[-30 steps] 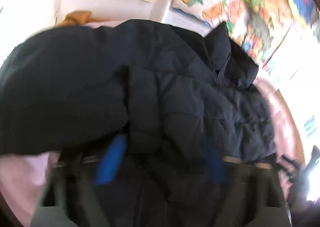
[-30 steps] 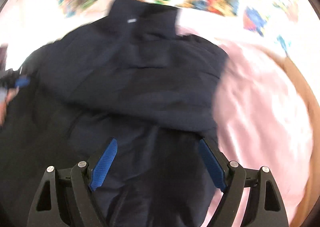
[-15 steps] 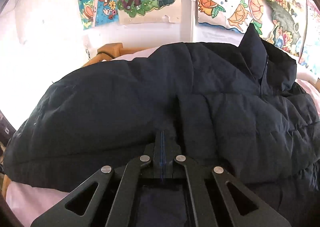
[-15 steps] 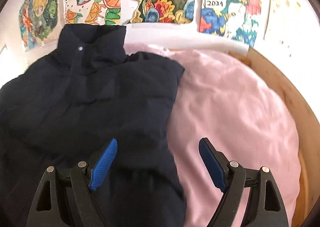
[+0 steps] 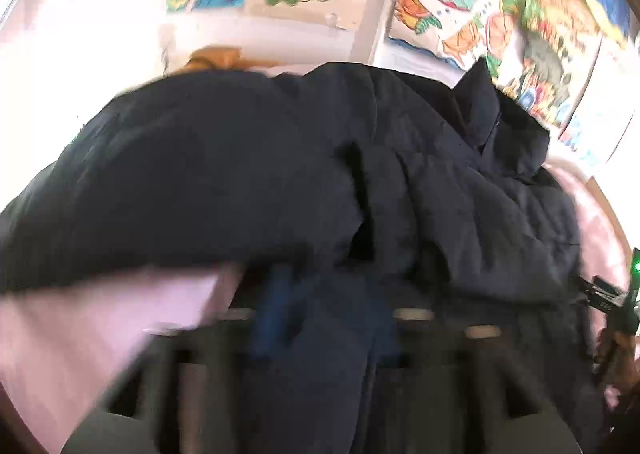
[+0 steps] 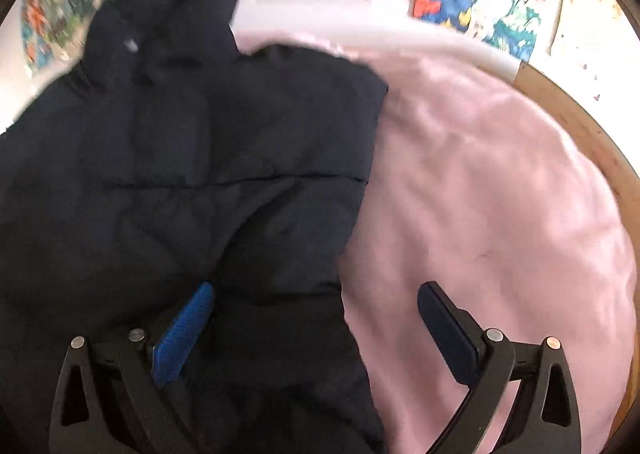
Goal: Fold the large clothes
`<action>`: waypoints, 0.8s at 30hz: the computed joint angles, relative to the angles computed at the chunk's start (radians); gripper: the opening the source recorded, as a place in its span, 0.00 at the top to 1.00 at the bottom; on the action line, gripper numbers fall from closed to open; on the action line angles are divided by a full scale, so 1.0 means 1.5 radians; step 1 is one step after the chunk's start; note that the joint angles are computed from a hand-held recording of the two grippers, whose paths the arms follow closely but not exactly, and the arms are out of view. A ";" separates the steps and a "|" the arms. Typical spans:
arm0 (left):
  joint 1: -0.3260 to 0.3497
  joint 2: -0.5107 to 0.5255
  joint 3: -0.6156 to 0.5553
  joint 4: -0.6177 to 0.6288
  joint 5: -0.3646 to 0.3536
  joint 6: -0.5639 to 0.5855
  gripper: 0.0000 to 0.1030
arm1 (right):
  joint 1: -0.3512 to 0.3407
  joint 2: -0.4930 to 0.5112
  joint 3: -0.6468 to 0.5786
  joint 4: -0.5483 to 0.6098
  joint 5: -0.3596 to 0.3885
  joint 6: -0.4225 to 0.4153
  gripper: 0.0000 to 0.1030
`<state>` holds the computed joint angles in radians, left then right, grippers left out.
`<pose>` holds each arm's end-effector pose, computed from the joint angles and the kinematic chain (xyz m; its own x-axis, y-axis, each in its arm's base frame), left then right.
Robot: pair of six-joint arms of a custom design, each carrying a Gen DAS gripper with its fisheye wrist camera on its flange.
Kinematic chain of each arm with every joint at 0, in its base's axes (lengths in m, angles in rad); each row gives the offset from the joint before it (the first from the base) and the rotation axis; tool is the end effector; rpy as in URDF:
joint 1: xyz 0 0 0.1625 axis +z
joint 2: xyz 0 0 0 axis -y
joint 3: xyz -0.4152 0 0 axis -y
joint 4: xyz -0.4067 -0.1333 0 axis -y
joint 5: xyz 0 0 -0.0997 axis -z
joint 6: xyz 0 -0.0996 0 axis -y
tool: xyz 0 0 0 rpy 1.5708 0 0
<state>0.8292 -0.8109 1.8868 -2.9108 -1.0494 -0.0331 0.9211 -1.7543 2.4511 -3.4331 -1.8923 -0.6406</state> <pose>-0.2690 -0.5645 0.0482 -0.7484 0.4660 -0.4719 0.6276 0.7276 -0.2768 -0.1381 -0.3501 0.3641 -0.6074 0.4579 0.6491 -0.1553 0.7329 -0.6623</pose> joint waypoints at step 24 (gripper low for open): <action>0.065 -0.040 -0.055 -0.313 0.149 -0.136 0.96 | 0.026 -0.306 0.122 0.235 0.151 -0.067 0.00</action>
<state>0.9270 -0.8705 1.8041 -3.3801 -0.8253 -0.2375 0.9597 -2.2139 2.6348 -3.0807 -1.6665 -0.7408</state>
